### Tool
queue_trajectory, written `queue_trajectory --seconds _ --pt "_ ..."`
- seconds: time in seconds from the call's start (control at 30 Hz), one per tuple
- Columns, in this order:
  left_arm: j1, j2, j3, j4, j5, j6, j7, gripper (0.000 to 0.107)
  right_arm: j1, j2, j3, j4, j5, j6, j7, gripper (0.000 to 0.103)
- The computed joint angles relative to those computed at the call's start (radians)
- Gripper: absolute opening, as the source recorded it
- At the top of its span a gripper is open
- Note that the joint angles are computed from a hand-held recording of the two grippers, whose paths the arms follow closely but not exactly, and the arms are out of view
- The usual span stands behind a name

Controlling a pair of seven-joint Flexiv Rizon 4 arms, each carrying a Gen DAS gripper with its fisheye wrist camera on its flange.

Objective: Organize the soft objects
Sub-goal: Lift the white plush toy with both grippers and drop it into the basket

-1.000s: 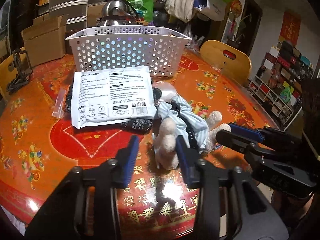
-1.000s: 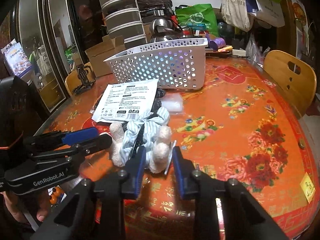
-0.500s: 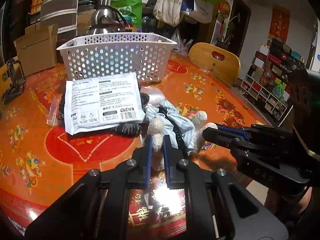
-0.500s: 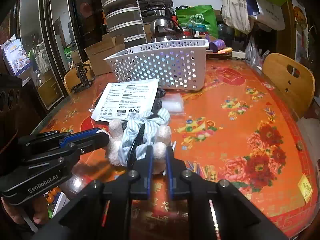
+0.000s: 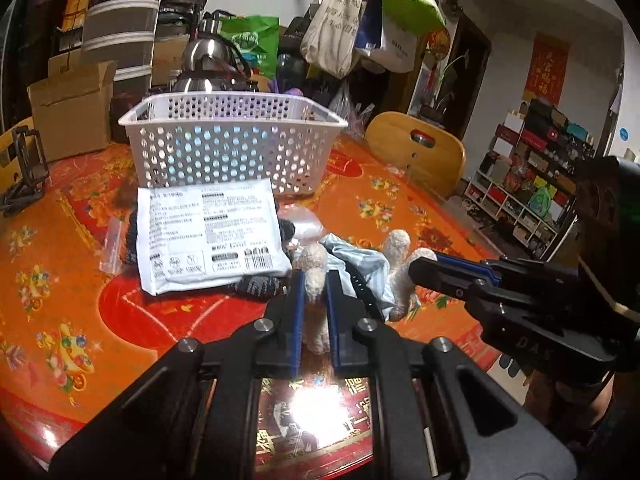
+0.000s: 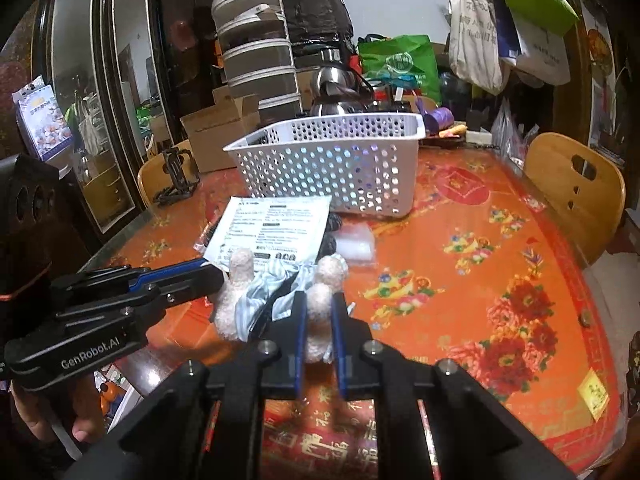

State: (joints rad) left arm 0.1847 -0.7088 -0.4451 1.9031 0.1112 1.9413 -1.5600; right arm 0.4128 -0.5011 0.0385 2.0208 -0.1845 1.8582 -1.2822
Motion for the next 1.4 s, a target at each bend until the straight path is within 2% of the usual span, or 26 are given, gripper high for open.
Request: queue_trajectory --seconds 0.17,0.4,0.47,0.53,0.6,0.7,0.77,0.83,0.9,0.93,0.97,1.03,1.07,1.17,1.2,1.27,1.33,1.4 --pt "0.054 0.026 -0.049 0.018 0.037 0.010 -0.002 0.009 0.020 0.025 -0.015 -0.003 0.006 0.003 -0.006 0.010" --pt "0.163 0.064 -0.157 -0.002 0.080 -0.026 0.008 0.009 0.116 0.061 -0.112 -0.064 0.017 -0.020 -0.046 0.010" --pt "0.210 0.067 -0.207 -0.019 0.083 -0.050 0.020 0.009 0.084 0.054 -0.080 -0.104 -0.005 -0.039 -0.051 0.010" --pt "0.245 0.067 -0.248 -0.040 0.070 -0.076 0.036 0.009 -0.015 0.034 0.024 -0.164 -0.050 -0.070 -0.051 0.010" --pt "0.277 0.062 -0.292 -0.063 0.057 -0.101 0.064 0.009 -0.076 0.013 0.090 -0.223 -0.084 -0.109 -0.052 0.010" --pt "0.276 0.056 -0.305 -0.127 0.017 -0.140 0.121 0.009 -0.079 -0.013 0.093 -0.306 -0.109 -0.155 -0.044 0.010" --pt "0.233 0.061 -0.260 -0.190 -0.025 -0.181 0.160 0.009 -0.107 -0.052 0.132 -0.400 -0.128 -0.207 -0.055 0.010" --pt "0.200 0.048 -0.234 -0.259 -0.070 -0.221 0.190 0.009 -0.097 -0.093 0.123 -0.496 -0.136 -0.255 -0.052 0.010" --pt "0.138 0.031 -0.164 -0.353 -0.133 -0.276 0.201 0.009 -0.129 -0.157 0.191 -0.625 -0.097 -0.333 -0.112 0.010" --pt "0.112 0.017 -0.135 -0.406 -0.162 -0.320 0.210 0.009 -0.130 -0.189 0.193 -0.679 -0.128 -0.359 -0.098 0.010" --pt "0.072 0.002 -0.083 -0.462 -0.185 -0.345 0.209 0.009 -0.113 -0.213 0.173 -0.724 -0.123 -0.376 -0.100 0.010" --pt "-0.006 -0.030 0.024 -0.569 -0.218 -0.396 0.207 0.009 -0.107 -0.281 0.187 -0.839 -0.119 -0.427 -0.143 0.010" --pt "-0.042 -0.055 0.077 -0.637 -0.235 -0.433 0.203 0.009 -0.110 -0.311 0.206 -0.887 -0.108 -0.442 -0.171 0.010" --pt "-0.134 -0.141 0.226 -0.829 -0.272 -0.536 0.177 0.009 -0.081 -0.402 0.185 -1.032 -0.092 -0.499 -0.204 0.010" --pt "-0.150 -0.170 0.254 -0.885 -0.285 -0.570 0.177 0.009 -0.078 -0.441 0.198 -1.098 -0.080 -0.533 -0.219 0.010" --pt "-0.181 -0.245 0.313 -1.017 -0.307 -0.645 0.176 0.009 -0.050 -0.496 0.165 -1.185 -0.072 -0.564 -0.221 0.010" --pt "-0.211 -0.317 0.387 -1.139 -0.320 -0.708 0.150 0.009 -0.041 -0.559 0.180 -1.287 -0.043 -0.620 -0.242 0.010" --pt "-0.216 -0.379 0.411 -1.233 -0.331 -0.769 0.137 0.009 -0.023 -0.612 0.163 -1.372 -0.030 -0.670 -0.249 0.010"
